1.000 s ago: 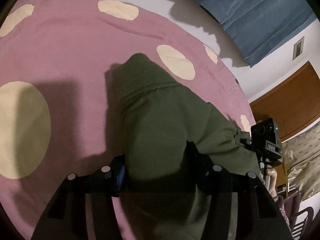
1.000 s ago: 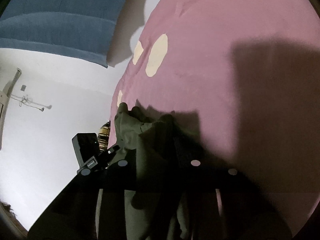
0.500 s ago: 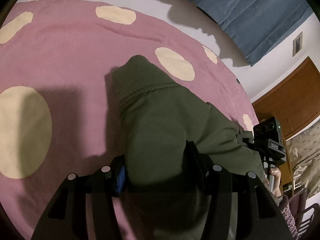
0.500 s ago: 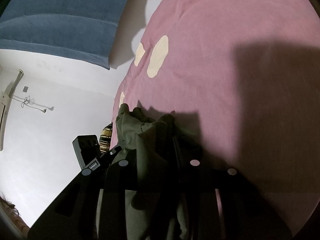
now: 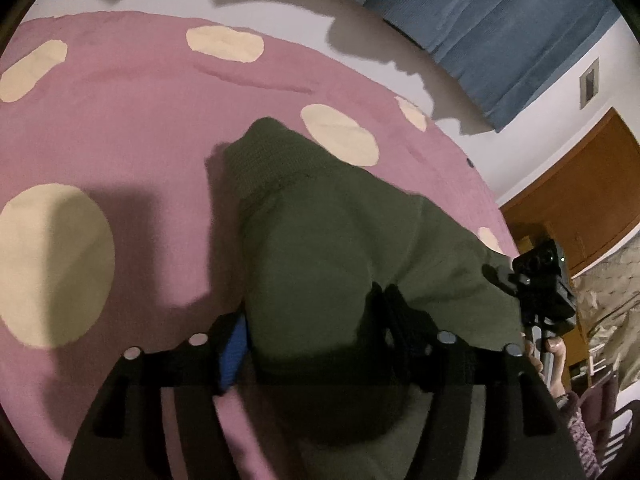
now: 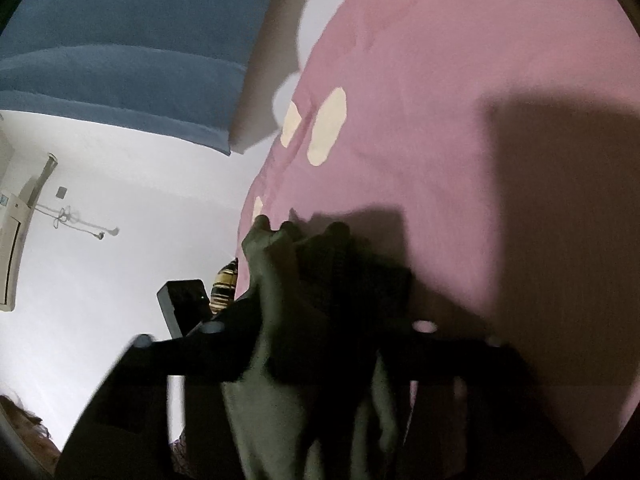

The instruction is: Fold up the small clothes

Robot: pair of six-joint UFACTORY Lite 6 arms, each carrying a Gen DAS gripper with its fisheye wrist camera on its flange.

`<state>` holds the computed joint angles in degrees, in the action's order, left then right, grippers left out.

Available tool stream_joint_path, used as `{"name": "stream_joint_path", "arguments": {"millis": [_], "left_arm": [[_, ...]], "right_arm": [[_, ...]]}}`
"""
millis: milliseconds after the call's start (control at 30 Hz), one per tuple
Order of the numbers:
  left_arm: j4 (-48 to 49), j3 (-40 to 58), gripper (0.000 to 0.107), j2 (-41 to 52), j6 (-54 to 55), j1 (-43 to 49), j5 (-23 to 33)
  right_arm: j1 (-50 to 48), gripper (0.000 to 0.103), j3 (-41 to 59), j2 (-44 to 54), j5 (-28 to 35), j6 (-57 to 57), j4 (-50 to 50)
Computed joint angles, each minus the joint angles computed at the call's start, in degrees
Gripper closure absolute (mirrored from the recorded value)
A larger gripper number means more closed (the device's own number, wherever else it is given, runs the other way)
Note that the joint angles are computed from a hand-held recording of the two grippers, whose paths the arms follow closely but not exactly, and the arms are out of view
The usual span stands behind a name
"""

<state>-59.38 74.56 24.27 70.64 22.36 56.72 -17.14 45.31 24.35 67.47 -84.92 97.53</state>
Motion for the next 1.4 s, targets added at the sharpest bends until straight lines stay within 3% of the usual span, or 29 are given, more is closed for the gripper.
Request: {"name": "stream_joint_path", "arguments": {"millis": [67, 300, 433, 633, 733, 833, 900, 1000, 1167, 1400], "left_arm": [[0.3, -2.0, 0.024, -2.1, 0.7, 2.8, 4.5], [5.6, -14.2, 0.021, -11.1, 6.5, 14.0, 15.9], [8.6, -19.9, 0.021, -14.0, 7.6, 17.0, 21.3], [6.6, -24.5, 0.016, -15.8, 6.3, 14.2, 19.2], [5.4, -25.2, 0.016, -15.3, 6.6, 12.9, 17.7], [4.5, -26.1, 0.026, -16.5, 5.7, 11.7, 15.9], [4.6, -27.2, 0.039, -18.6, 5.8, 11.0, 14.3], [4.4, -29.4, 0.050, -23.4, 6.1, 8.6, 10.6], [4.9, -30.1, 0.059, -27.5, 5.5, 7.4, 8.2], [5.5, -29.1, 0.063, -28.2, 4.1, 7.2, 6.9]], "right_arm": [[-1.7, 0.030, -4.2, -5.0, -0.7, -0.2, -1.0], [-12.3, 0.021, -20.8, -20.7, 1.1, -2.1, -9.9], [-13.5, 0.020, -26.8, -24.1, 0.9, -4.0, -12.7], [-6.1, 0.018, -27.5, -23.7, -0.2, -4.1, -9.5], [0.1, 0.017, -26.3, -24.7, -4.7, -2.9, -6.6], [3.7, 0.030, -25.3, -25.7, -8.3, -1.5, -5.4], [6.1, 0.048, -24.9, -25.6, -11.1, -1.1, -4.8], [7.9, 0.057, -24.8, -25.0, -11.9, -2.2, -2.9], [8.0, 0.067, -25.9, -25.6, -9.7, -3.7, -0.4], [9.7, 0.069, -27.1, -25.4, -8.0, -6.4, 4.1]]}}
